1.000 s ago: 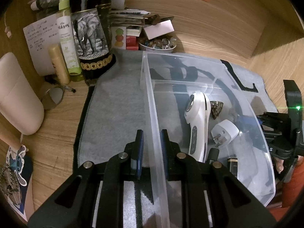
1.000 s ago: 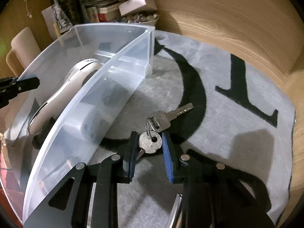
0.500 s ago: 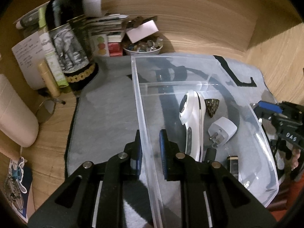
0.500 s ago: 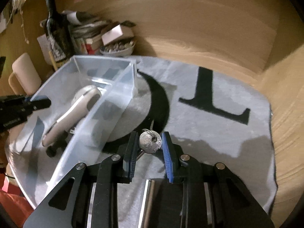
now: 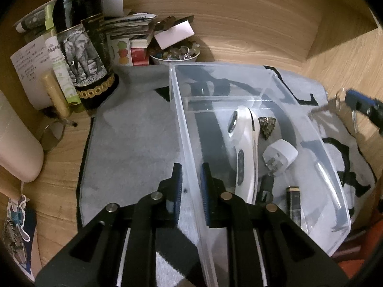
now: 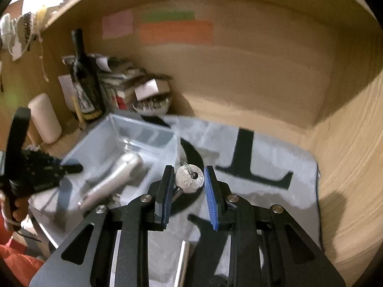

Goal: Organize rigid objects
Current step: 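Carry the keys into the clear box and open the right gripper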

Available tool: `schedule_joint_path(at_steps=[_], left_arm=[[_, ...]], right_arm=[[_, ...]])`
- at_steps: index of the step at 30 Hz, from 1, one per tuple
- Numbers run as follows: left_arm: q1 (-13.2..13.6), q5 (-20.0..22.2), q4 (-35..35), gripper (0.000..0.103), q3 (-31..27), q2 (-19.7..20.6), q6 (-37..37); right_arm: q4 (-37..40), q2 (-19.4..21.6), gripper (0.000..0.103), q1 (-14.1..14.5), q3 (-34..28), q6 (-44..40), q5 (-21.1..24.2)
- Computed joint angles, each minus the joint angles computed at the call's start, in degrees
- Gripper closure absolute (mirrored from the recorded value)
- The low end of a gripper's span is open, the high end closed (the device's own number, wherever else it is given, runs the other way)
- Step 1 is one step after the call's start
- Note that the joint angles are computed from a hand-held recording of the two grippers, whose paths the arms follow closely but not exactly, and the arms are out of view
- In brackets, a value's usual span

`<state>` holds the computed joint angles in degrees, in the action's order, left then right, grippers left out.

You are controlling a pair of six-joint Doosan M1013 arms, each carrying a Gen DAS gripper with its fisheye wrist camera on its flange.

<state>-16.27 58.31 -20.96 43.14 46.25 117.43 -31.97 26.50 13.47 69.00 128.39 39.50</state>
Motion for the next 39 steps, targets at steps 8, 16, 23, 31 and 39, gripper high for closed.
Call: schedule_joint_path(at_steps=[8, 16, 23, 31, 39], left_arm=[[0.2, -2.3, -2.0, 0.092, 2.5, -1.3, 2.4], [0.2, -2.4, -2.4, 0.092, 2.8, -1.4, 3.3], [0.0, -3.6, -2.0, 0.092, 3.8, -1.9, 3.7], [0.1, -3.4, -2.2, 0.092, 3.6, -1.8, 3.8], [0.1, -2.7, -2.2, 0.092, 3.1, -1.5, 3.5]], right_arm=[[-1.3, 0.7, 0.08, 1.1, -2.7, -1.9, -4.1], [6.0, 2.7, 0.08, 1.9, -5.9, -11.1, -6.1], [16.6, 6.1, 0.08, 1.6, -8.9, -18.7, -1.0], [20.1, 10.0, 0.08, 1.2, -13.0, -20.8, 7.6], [19.2, 8.7, 0.062, 1.0, -11.5, -19.4, 6.9]])
